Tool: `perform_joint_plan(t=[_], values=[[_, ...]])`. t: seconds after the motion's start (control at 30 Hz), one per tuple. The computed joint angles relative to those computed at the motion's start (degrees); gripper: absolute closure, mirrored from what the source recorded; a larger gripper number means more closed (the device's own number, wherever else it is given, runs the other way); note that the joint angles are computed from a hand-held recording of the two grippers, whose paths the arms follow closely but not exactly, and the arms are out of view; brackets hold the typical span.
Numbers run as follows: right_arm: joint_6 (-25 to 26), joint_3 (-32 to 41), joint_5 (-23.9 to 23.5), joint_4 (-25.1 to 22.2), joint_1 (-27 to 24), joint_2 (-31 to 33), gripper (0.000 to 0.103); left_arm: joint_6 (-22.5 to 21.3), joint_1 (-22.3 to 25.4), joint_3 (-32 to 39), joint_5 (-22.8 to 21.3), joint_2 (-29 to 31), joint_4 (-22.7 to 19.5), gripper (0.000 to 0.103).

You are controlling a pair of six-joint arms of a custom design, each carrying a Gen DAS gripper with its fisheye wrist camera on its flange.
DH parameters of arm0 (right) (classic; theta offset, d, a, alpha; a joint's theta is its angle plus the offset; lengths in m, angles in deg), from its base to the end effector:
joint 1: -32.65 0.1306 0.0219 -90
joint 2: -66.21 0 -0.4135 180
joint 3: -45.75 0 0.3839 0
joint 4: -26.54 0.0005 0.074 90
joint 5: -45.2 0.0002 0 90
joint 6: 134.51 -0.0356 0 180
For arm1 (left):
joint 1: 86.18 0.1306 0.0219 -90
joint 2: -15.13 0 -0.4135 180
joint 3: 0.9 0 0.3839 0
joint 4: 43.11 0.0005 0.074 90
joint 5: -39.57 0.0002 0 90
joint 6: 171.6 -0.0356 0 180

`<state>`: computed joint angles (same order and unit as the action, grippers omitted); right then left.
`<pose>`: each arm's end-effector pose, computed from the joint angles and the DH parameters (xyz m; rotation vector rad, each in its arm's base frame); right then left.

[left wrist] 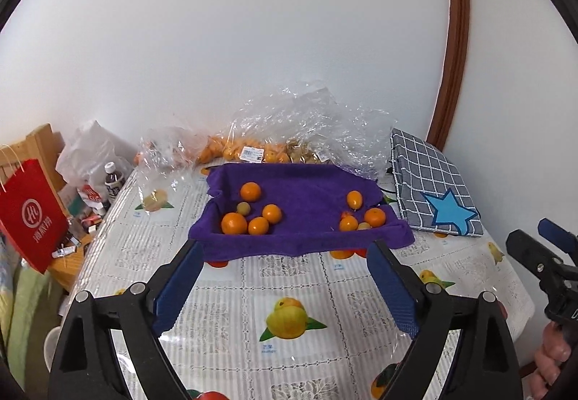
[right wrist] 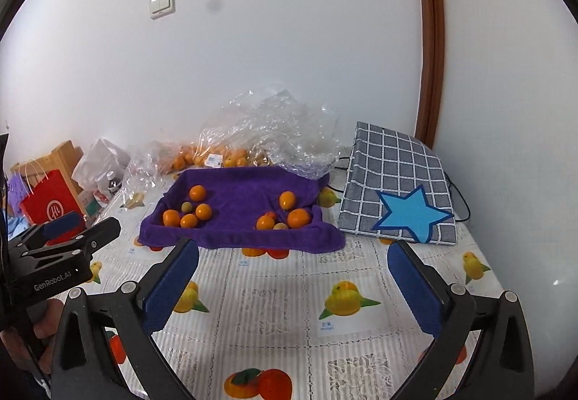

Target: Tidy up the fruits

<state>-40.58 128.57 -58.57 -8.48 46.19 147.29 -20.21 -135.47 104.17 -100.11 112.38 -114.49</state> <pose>0.4183 0.1089 0.4910 -0.4649 2.1032 0.3558 0.3446 -0.3597 0.5061 -0.4655 2.1429 0.1527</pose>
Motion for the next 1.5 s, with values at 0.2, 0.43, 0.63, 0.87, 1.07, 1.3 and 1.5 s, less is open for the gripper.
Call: perform_joint_plan(t=[0.2, 0.43, 0.63, 0.87, 1.07, 1.3, 1.5], values=[[-0.3, -0.4, 0.3, -0.2, -0.8, -0.7, 0.0, 0.5, -0.6, 0.9, -0.9, 0.0, -1.3, 0.011], [-0.6, -0.3, 0.4, -0.6, -1.1, -0.6, 0.0, 0.5, -0.7, 1.1, -1.5, 0.2, -1.6, 0.011], [-0.6, -0.3, 0.7, -0.5, -1.1, -0.7, 0.0, 0.7, -0.7, 1.1, -1.1, 0.2, -1.6, 0.011], [-0.4, -0.5, 1.4, -0.5, -0.8, -0.9, 0.0, 0.8, -0.6, 0.7, -0.9, -0.1, -1.4, 0.011], [0.1, -0.6, 1.3, -0.4, -0.9, -0.9, 0.0, 1.0, -0.4, 0.1, -0.8, -0.4, -1.1, 0.011], [0.3, -0.6, 1.5, -0.4, -0.9, -1.0, 0.0, 0.9, -0.4, -0.2, -0.6, -0.5, -0.8, 0.011], [0.6, -0.5, 1.4, -0.3, -1.0, -1.0, 0.0, 0.8, -0.4, -0.2, -0.7, -0.6, -0.7, 0.011]])
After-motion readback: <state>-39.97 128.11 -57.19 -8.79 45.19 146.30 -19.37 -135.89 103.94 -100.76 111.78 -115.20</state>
